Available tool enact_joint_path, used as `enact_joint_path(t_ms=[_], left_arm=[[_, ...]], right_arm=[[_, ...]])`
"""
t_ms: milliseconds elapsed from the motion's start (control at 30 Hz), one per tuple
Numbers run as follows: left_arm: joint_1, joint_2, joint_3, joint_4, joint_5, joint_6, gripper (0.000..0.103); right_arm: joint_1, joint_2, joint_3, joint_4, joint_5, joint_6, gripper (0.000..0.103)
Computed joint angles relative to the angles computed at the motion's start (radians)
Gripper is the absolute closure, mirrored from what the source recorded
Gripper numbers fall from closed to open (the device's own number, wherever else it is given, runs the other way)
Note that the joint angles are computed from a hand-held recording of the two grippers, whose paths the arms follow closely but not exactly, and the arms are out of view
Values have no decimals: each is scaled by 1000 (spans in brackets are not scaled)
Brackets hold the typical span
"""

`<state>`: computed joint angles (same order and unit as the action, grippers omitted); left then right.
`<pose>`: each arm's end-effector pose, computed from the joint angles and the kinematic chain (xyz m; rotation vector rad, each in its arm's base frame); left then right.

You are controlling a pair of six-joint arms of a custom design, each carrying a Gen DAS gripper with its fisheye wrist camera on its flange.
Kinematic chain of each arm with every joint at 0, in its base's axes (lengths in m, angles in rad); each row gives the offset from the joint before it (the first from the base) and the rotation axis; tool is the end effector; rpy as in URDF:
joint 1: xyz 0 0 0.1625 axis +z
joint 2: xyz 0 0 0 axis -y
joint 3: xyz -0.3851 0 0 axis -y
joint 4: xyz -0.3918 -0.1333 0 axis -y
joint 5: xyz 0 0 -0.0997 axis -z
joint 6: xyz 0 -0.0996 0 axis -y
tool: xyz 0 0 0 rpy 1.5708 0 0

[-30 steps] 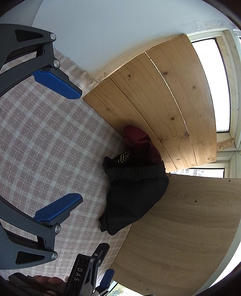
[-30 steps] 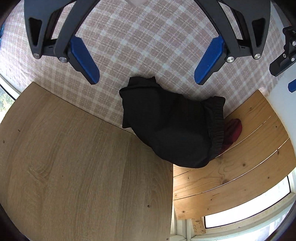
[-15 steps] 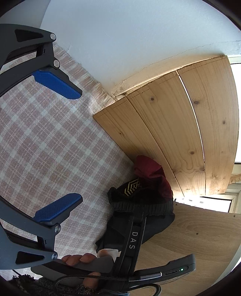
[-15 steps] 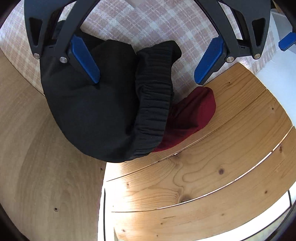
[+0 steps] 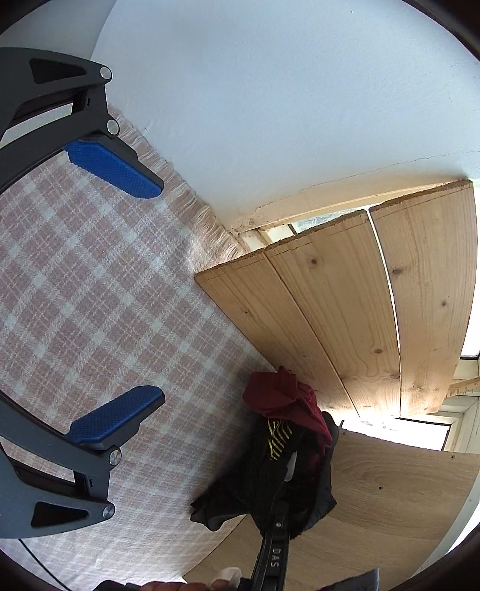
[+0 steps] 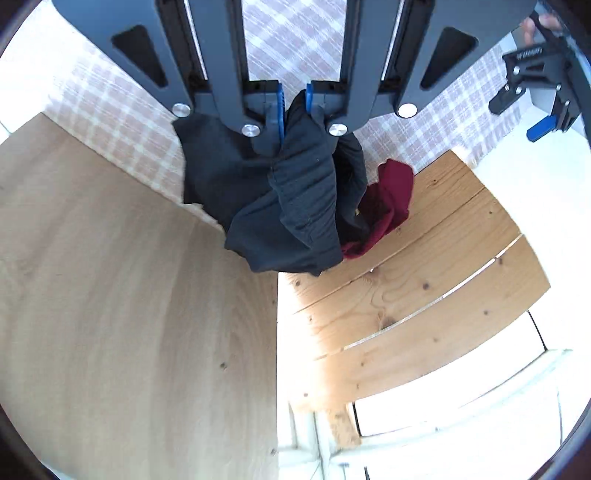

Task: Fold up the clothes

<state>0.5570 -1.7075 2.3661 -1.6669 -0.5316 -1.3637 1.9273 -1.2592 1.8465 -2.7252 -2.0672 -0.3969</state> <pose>-0.1514 -0.3524 0.2083 -0.0239 2.1367 -0.8919 0.2813 -0.5092 0.2916 0.7615 -2.4360 0.7285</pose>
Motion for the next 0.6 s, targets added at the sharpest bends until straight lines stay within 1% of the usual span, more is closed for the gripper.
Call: enact_joint_path(t_ms=[67, 133, 200, 233, 267, 300, 333, 367, 433, 467, 533, 567, 600], left_arm=[[-34, -13, 0, 12, 5, 8, 1], [-70, -10, -1, 1, 0, 39, 1], [-103, 5, 0, -36, -15, 88, 1], [-118, 14, -1, -55, -23, 113, 1], [-131, 38, -1, -95, -32, 148, 1], [-143, 65, -3, -138, -43, 185, 1], [-155, 94, 1, -201, -67, 233, 1], [-166, 124, 3, -265, -94, 282, 1], [-182, 196, 6, -406, -157, 384, 1], [-190, 237, 8, -476, -202, 431, 1], [-214, 331, 5, -594, -295, 504, 1], [-230, 384, -1, -643, -340, 532, 1], [-247, 433, -8, -667, -375, 546, 1]], right_arm=[[10, -159, 64, 41, -13, 21, 97], [11, -332, 123, 111, -40, 83, 98], [9, -491, 177, 150, -88, 136, 98], [8, -555, 205, 151, -134, 143, 98], [4, -606, 241, 125, -201, 128, 98], [-4, -633, 255, 134, -261, 125, 98], [-18, -653, 260, 184, -292, 145, 98], [-38, -690, 273, 211, -281, 151, 98], [-99, -770, 299, 220, -210, 119, 98], [-114, -804, 316, 204, -190, 94, 98], [-75, -833, 321, 179, -189, 80, 98], [-51, -840, 310, 185, -188, 87, 98], [-25, -845, 294, 201, -184, 101, 98]])
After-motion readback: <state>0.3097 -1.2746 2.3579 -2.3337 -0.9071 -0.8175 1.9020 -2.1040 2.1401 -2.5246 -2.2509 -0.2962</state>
